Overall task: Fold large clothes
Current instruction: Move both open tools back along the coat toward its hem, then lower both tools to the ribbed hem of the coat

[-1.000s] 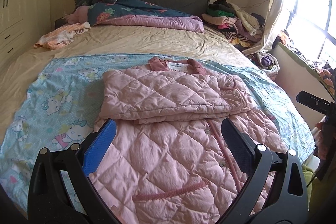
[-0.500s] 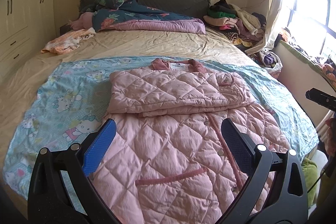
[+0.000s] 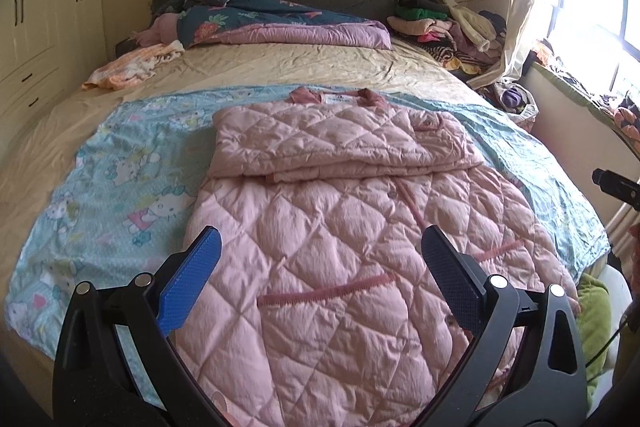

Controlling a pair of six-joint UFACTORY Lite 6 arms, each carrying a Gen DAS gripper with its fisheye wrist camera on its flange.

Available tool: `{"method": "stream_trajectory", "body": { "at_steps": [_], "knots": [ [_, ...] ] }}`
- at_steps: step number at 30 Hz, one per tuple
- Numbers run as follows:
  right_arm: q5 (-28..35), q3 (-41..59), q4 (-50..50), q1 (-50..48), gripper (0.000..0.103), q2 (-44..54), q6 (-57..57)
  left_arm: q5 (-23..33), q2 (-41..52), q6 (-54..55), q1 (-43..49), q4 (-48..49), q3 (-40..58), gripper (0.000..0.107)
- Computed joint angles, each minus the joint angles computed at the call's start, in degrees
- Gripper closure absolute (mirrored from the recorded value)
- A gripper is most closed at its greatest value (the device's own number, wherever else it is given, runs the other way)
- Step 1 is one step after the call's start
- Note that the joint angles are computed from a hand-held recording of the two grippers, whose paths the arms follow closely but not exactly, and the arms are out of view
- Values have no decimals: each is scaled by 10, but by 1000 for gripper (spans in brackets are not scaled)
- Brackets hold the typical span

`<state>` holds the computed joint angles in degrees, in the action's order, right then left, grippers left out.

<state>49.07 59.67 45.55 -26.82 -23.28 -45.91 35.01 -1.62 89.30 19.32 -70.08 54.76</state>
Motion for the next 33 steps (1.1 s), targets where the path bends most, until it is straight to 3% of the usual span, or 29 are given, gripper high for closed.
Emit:
{"method": "stream_trajectory", "body": {
  "at_steps": [12, 33],
  "knots": [
    [-49, -119, -32, -41, 5, -76, -38, -18, -1, 65, 34, -43, -67, 13],
    [-64, -204, 6, -169, 5, -43, -163, -69, 85, 240, 99, -135, -132, 13]
  ]
}}
